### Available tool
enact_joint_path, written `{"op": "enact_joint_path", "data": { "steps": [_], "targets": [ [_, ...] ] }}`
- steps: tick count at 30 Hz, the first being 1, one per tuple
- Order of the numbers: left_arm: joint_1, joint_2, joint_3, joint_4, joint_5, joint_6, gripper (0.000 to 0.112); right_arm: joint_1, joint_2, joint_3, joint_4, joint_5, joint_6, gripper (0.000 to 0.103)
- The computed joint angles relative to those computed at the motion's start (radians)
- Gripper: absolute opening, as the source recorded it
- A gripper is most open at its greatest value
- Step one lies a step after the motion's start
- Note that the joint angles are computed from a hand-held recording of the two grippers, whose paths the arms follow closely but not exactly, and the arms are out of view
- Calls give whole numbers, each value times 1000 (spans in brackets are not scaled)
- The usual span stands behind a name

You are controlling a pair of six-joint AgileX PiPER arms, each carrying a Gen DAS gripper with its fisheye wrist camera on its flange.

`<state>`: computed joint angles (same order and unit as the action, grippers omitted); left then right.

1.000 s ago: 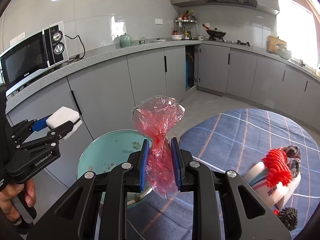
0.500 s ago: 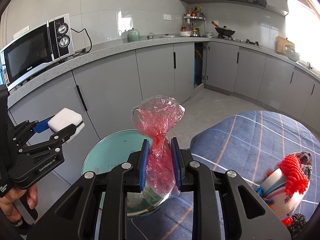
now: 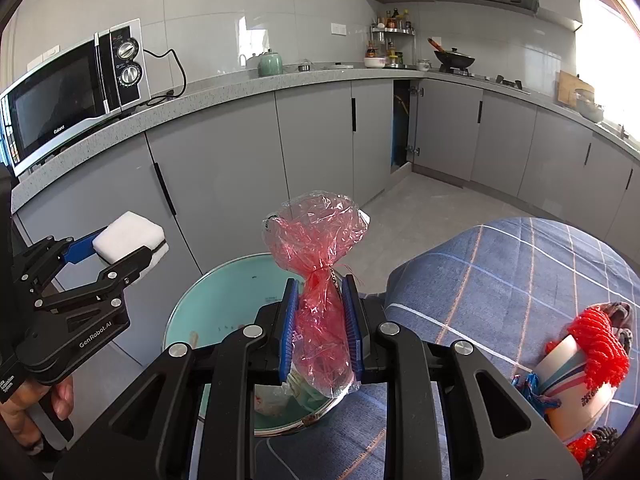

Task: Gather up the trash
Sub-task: 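Carry the sponge block and pink cellophane over the teal bin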

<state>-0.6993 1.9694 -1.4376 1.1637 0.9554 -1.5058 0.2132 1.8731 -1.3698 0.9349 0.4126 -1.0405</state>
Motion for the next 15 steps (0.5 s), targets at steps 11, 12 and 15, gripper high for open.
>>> {"op": "enact_joint_path", "data": {
  "steps": [11, 12, 15],
  "targets": [
    [-3, 7, -5, -10, 0, 13, 54, 26, 13, 3, -52, -48, 20, 23],
    [-4, 9, -8, -11, 1, 16, 54, 28, 14, 3, -62, -55, 27, 23],
    [-5, 16, -15, -16, 6, 27, 54, 35, 14, 11, -78, -80, 27, 23]
  ]
}}
